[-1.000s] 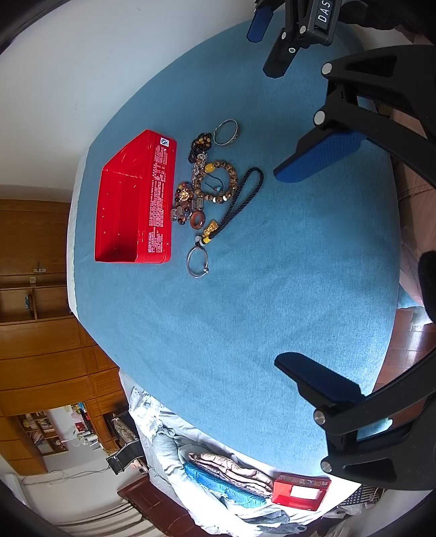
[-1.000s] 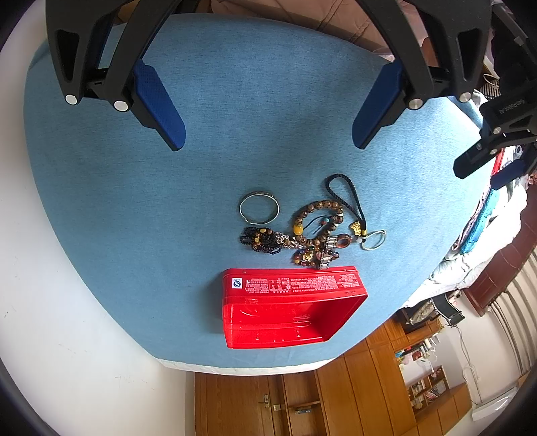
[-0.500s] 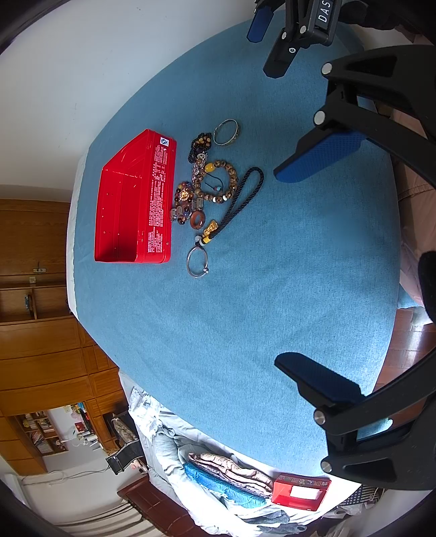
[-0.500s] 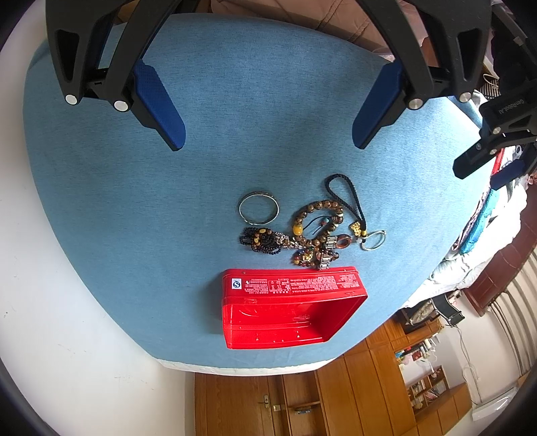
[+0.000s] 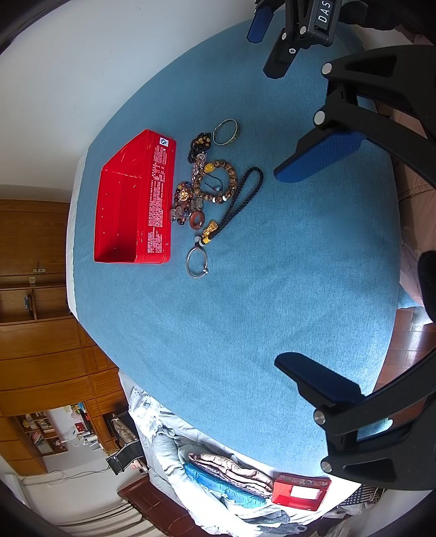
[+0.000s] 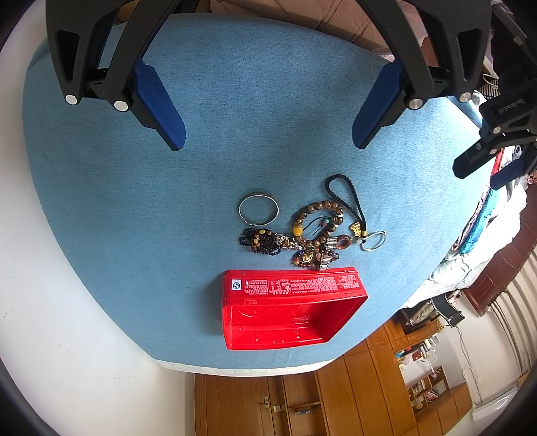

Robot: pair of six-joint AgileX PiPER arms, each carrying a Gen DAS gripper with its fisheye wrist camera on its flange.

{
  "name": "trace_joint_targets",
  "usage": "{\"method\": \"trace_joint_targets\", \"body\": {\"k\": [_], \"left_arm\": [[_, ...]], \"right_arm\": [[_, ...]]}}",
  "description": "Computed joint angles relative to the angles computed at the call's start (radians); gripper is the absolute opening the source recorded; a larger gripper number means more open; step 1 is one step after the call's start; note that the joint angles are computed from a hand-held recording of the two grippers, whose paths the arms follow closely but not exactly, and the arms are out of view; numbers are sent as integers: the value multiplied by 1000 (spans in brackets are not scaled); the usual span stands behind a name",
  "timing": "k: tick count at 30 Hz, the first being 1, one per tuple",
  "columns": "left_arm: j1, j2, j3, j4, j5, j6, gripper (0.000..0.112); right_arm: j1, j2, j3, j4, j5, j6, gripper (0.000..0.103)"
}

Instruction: Organize jewelry

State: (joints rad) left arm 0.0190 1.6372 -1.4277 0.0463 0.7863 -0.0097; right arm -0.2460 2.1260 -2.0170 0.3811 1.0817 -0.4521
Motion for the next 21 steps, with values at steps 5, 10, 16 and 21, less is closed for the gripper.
{"method": "trace_joint_targets", "body": {"k": [5, 10, 16, 21], "left_arm": [[0, 0, 0, 0, 0, 0, 100], [0, 0, -1, 0, 1, 0, 100], [0, 0, 0, 0, 0, 0, 100], [0, 0, -1, 0, 0, 0, 100]], "right_arm": [[1, -3, 7, 1, -5, -1, 99], [2, -2, 5, 0, -3, 1, 99], [3, -3, 8, 2, -8, -3, 99], [2, -2, 5, 2, -5, -3, 99]]}}
